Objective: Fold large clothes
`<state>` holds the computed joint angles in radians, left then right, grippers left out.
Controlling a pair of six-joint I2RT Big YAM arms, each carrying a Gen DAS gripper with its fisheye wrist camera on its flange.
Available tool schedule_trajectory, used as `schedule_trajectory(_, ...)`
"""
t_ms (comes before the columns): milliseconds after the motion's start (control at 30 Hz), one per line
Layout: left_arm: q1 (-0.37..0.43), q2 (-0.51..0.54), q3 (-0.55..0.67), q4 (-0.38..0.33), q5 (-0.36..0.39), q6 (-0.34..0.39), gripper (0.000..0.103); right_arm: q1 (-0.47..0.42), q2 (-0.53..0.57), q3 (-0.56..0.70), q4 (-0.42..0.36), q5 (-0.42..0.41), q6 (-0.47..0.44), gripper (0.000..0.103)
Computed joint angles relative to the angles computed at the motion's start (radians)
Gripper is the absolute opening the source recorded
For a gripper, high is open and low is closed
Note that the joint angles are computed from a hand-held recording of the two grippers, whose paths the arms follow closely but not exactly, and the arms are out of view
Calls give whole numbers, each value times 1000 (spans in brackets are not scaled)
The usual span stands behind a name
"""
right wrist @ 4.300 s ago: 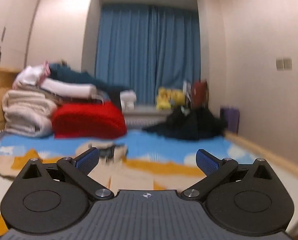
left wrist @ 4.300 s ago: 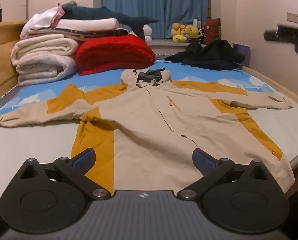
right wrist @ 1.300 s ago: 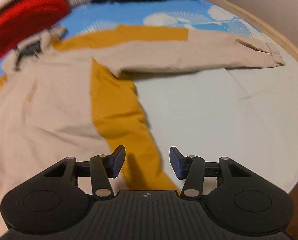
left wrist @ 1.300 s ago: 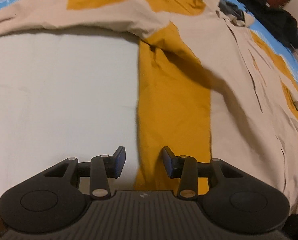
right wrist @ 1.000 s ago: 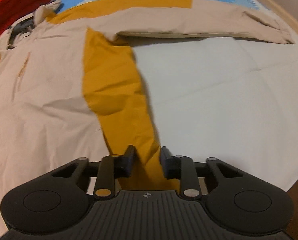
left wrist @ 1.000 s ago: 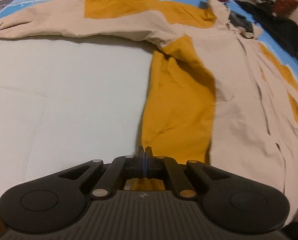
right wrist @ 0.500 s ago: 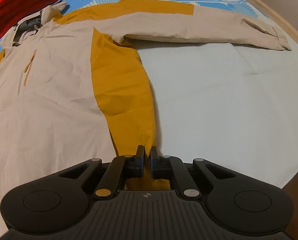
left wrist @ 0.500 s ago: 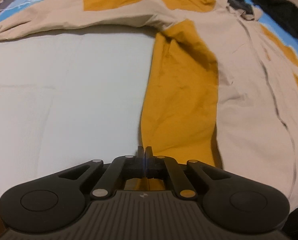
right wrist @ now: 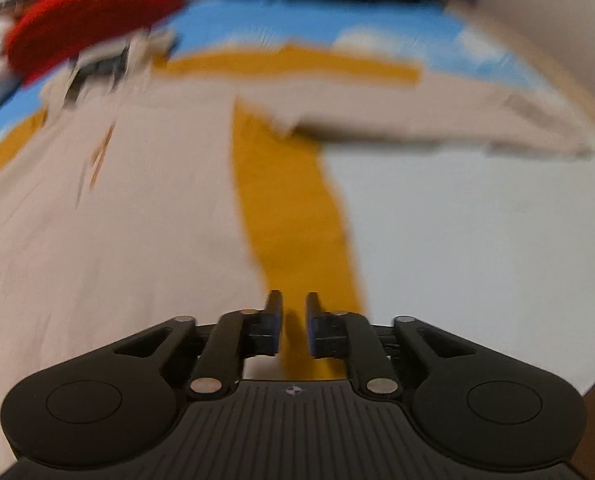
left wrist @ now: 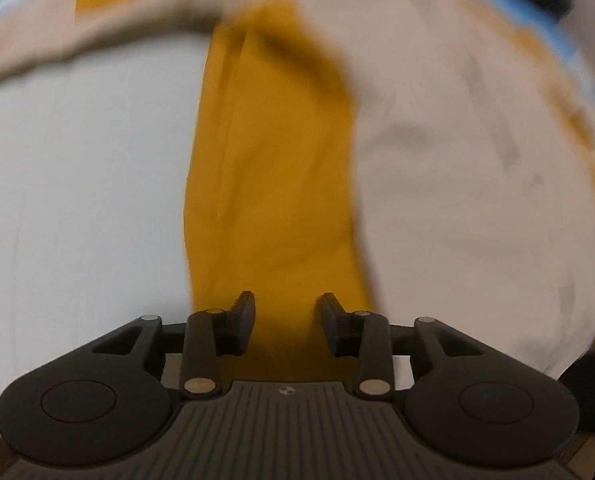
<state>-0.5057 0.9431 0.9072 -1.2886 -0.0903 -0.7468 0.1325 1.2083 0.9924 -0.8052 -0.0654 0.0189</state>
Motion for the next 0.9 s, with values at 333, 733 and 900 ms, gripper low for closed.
schedule_trajectory(333, -50, -120, 27, 136, -393, -93, 58, 85, -61, -24, 171, 81, 31, 31)
schedule_trajectory(733, -13, -72, 70, 220, -634, -55, 73, 224, -32, 62, 207, 148, 106, 31)
schedule_trajectory(900, 77, -65, 82, 230, -601, -15, 73, 299, 18, 175, 142, 207, 135, 31)
